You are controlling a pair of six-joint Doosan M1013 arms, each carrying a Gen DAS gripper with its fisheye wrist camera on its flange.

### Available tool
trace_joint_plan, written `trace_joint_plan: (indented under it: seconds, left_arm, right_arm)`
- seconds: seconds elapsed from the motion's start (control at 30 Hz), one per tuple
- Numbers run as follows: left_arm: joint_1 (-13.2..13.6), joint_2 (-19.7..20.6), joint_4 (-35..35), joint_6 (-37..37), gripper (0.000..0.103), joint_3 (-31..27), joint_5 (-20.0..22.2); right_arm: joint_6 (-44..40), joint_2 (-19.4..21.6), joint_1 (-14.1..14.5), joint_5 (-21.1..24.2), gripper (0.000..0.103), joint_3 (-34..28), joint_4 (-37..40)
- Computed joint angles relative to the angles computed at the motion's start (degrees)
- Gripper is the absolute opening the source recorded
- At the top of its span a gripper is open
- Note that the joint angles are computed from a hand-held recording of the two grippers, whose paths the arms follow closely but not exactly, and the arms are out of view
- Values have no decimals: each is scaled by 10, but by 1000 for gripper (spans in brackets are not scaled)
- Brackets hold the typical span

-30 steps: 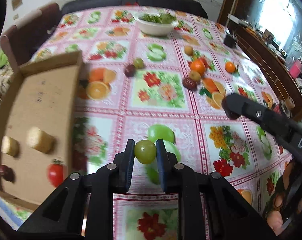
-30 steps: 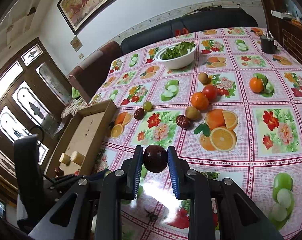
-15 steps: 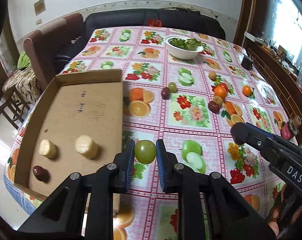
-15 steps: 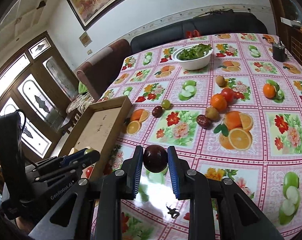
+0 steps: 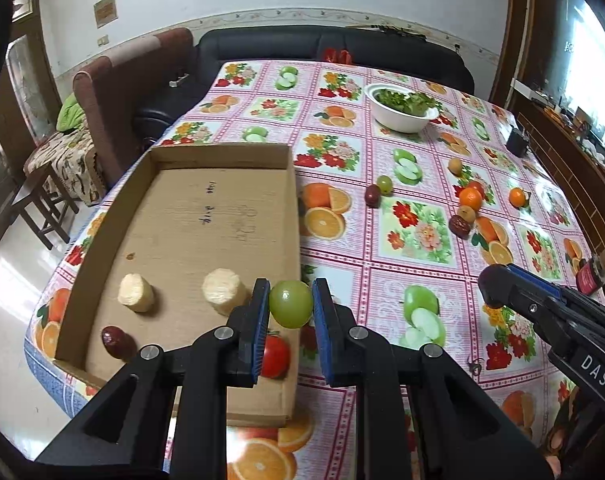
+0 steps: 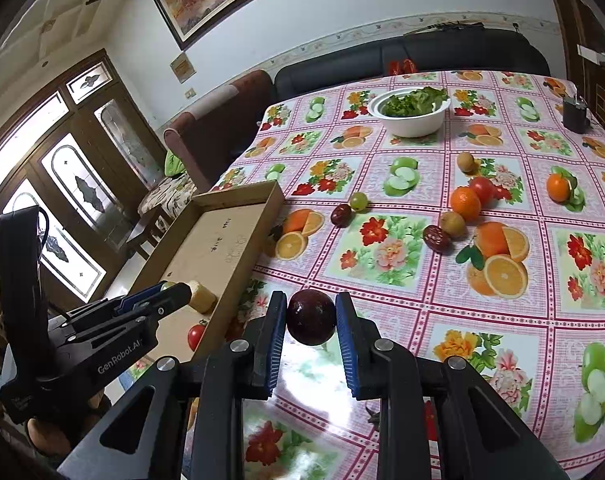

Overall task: Organize fruits
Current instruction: 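Carry the green grape and dark red plum over the cardboard tray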

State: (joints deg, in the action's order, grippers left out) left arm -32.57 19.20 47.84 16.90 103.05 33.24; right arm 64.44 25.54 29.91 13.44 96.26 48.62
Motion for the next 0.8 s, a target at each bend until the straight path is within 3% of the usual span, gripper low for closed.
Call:
trace_joint_plan:
  seconds: [0.8]
  left_arm:
    - [24,-11,61,-90,19,23,32]
  right_arm:
    - [36,27,23,32,25,-46,-63]
